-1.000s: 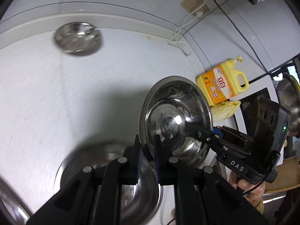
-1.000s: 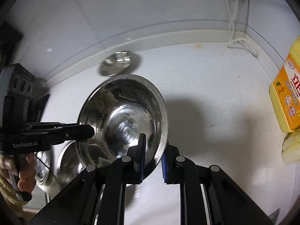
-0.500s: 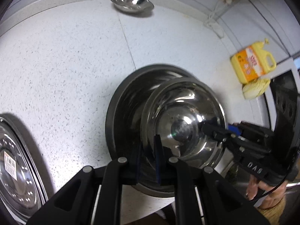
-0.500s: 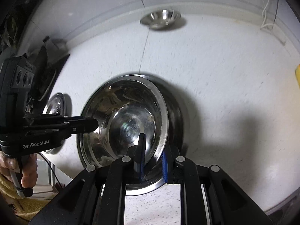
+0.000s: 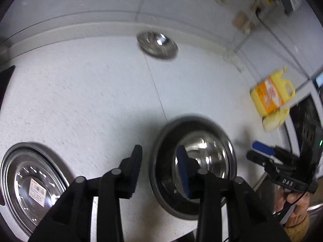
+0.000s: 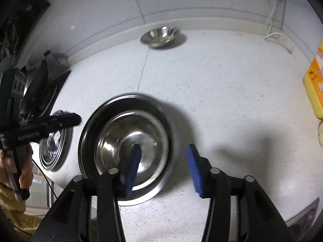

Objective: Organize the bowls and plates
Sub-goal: 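Reach the left gripper to the small steel bowl and grasp its rim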

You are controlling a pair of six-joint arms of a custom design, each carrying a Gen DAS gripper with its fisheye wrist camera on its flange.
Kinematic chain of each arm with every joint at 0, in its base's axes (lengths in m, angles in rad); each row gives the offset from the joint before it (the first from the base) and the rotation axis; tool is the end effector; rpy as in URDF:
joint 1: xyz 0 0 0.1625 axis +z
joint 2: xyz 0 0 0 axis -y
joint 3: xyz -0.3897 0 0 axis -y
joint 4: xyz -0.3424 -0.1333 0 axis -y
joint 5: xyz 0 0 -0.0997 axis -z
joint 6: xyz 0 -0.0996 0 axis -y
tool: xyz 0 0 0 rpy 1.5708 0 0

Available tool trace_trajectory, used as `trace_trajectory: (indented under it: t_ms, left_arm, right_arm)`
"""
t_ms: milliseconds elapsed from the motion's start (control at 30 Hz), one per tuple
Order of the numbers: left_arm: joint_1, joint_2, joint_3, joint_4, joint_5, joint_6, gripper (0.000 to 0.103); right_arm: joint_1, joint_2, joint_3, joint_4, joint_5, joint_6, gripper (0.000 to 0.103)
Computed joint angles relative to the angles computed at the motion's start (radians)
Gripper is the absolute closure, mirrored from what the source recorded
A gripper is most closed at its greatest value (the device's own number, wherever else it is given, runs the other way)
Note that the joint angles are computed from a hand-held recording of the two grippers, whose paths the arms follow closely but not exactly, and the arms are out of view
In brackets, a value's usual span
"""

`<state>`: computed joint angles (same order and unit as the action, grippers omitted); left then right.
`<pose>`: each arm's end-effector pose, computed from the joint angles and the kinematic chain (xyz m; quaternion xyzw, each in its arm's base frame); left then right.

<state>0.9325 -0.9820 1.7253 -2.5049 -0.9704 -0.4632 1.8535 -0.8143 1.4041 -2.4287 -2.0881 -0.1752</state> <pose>-0.1945 -0.5804 0.1931 0.0551 0.9498 -0.2316 0.2032 0.2679 -0.6210 0.1984 0.1841 -0.9408 0.1426 0.2462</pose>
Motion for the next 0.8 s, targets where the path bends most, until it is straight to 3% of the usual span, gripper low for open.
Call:
trace_trajectory:
  t_ms: [200,300,400,467,533,667,800]
  left_arm:
    - [0.042,0.019,-0.085,-0.025,0.028,0.016,0.058]
    - [0.076,0.04,-0.143,-0.013,0.001,0.034,0.058]
    - [0.116,0.08,-0.191,-0.075,-0.066,0.101,0.058]
    - [0.128,0.113,-0.223,-0.103,-0.065,0.149,0.058]
    - [0.141,0.145,-0.278,-0.07,-0.081,0.169,0.058]
    - [0.17,0.26,-0.472,0.016,-0.024,0.204,0.058]
    - [0.208,0.368,-0.669,0.066,-0.044,0.237,0.058]
  right_arm:
    - [-0.019,-0.02,-0.032,-0.047,-0.041,-0.022,0.049]
    - [-0.026,0.001,-0.085,-0.077,-0.083,-0.056,0.041]
    - [-0.039,0.035,-0.167,-0.066,-0.1,-0.079,0.037]
    - [-0.05,0.069,-0.234,-0.064,-0.113,-0.107,0.036]
    - [-0.065,0.117,-0.324,-0.047,-0.112,-0.134,0.032]
    - [-0.087,0.236,-0.54,0.014,-0.108,-0.183,0.029]
    - [-0.106,0.408,-0.857,0.161,-0.078,-0.199,0.026]
